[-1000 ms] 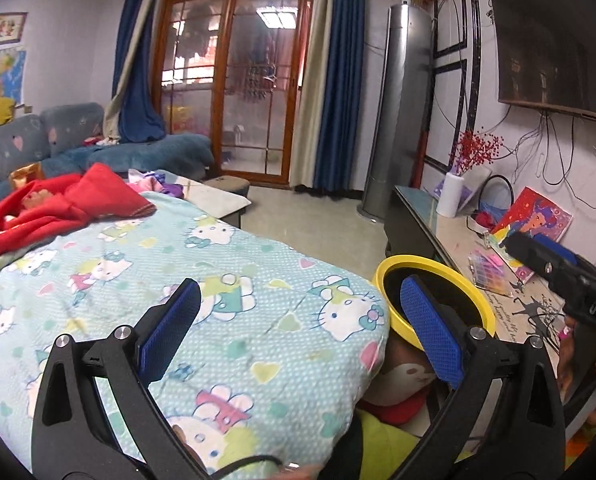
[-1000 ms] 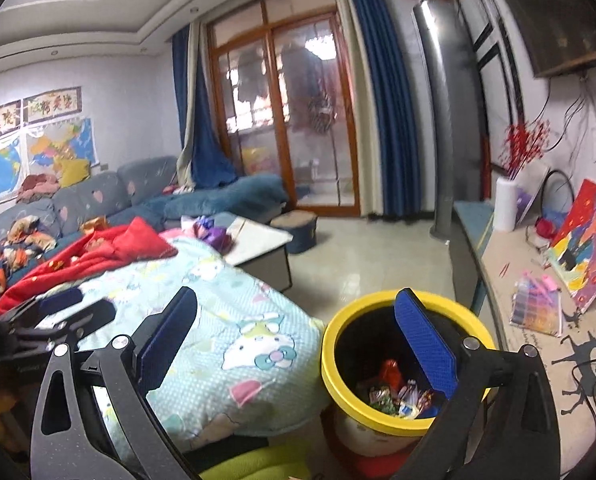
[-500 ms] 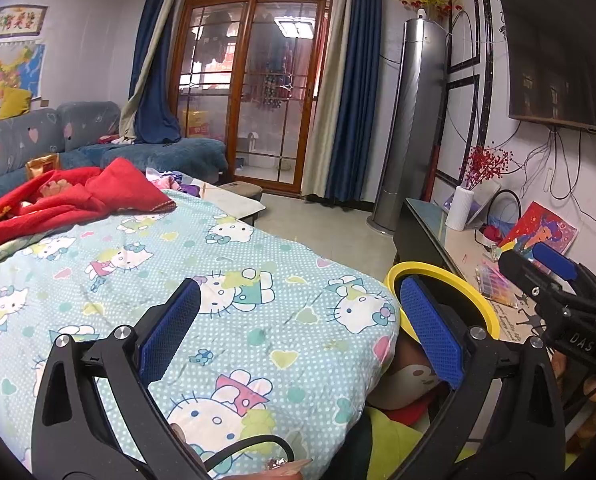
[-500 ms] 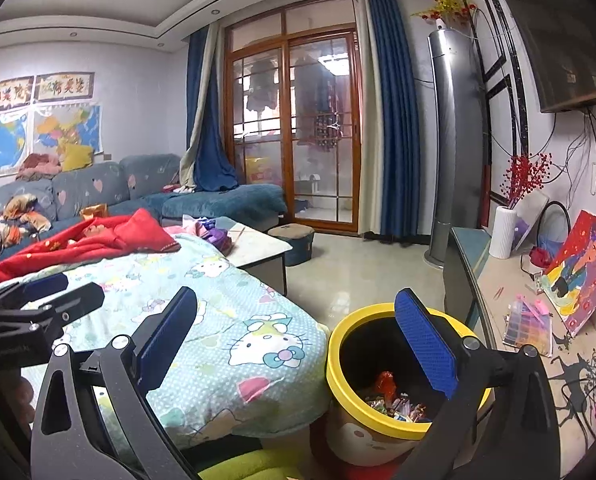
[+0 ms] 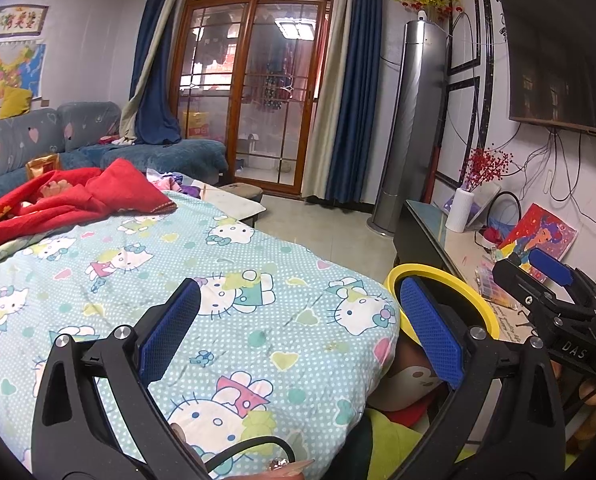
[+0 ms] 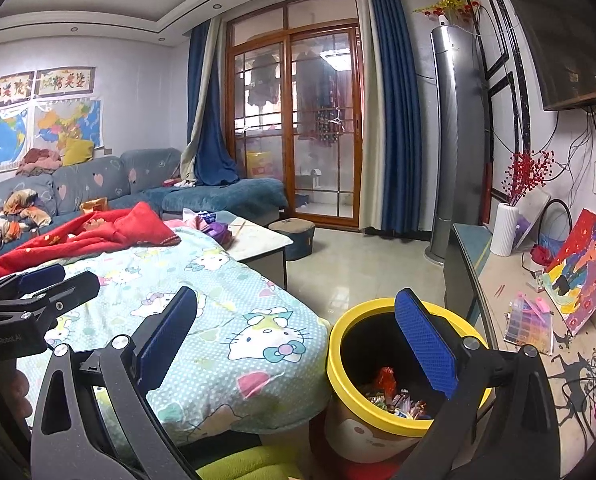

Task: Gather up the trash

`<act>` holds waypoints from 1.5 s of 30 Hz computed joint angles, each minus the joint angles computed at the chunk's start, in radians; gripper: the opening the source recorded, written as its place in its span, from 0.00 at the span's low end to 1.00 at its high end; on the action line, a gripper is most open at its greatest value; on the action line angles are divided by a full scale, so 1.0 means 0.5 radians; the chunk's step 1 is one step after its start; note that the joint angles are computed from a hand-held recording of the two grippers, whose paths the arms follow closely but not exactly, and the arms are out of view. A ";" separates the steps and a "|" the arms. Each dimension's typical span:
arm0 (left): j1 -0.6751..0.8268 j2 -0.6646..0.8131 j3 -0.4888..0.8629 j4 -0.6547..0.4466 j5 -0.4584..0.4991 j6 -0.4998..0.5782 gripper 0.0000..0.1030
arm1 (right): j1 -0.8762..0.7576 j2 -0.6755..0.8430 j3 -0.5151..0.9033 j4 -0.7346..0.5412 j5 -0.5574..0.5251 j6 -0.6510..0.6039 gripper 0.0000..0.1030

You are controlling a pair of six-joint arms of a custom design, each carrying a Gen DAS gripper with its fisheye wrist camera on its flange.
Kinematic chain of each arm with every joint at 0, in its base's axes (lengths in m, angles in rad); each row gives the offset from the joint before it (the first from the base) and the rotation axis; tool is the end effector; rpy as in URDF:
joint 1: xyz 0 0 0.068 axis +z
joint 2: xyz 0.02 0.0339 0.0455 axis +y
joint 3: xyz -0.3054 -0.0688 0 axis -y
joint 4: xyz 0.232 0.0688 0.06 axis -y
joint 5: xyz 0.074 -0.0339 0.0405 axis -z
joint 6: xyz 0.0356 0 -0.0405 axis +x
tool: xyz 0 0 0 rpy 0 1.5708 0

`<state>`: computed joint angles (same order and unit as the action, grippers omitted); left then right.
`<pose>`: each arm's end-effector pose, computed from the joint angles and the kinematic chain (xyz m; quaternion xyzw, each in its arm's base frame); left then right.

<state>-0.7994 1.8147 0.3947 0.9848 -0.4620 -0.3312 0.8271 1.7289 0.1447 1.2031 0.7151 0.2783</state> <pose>0.2093 -0.1925 0.1449 0.0706 0.8269 -0.1174 0.5454 0.1652 0.1451 0.1448 -0.0214 0.8000 0.0289 0.5990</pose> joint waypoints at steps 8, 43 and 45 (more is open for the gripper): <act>-0.003 0.000 -0.003 0.005 -0.003 0.001 0.89 | 0.000 0.004 -0.001 0.008 -0.002 -0.001 0.94; 0.003 -0.013 0.000 -0.013 0.001 0.003 0.89 | -0.032 0.005 -0.010 0.028 -0.019 -0.012 0.94; 0.000 -0.016 0.001 -0.024 -0.001 -0.005 0.89 | -0.056 -0.003 -0.017 0.032 -0.041 -0.021 0.94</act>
<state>-0.7995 1.8066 0.3951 0.9730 -0.4625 -0.3338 0.7993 1.7274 0.1363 1.2189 0.6948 0.2679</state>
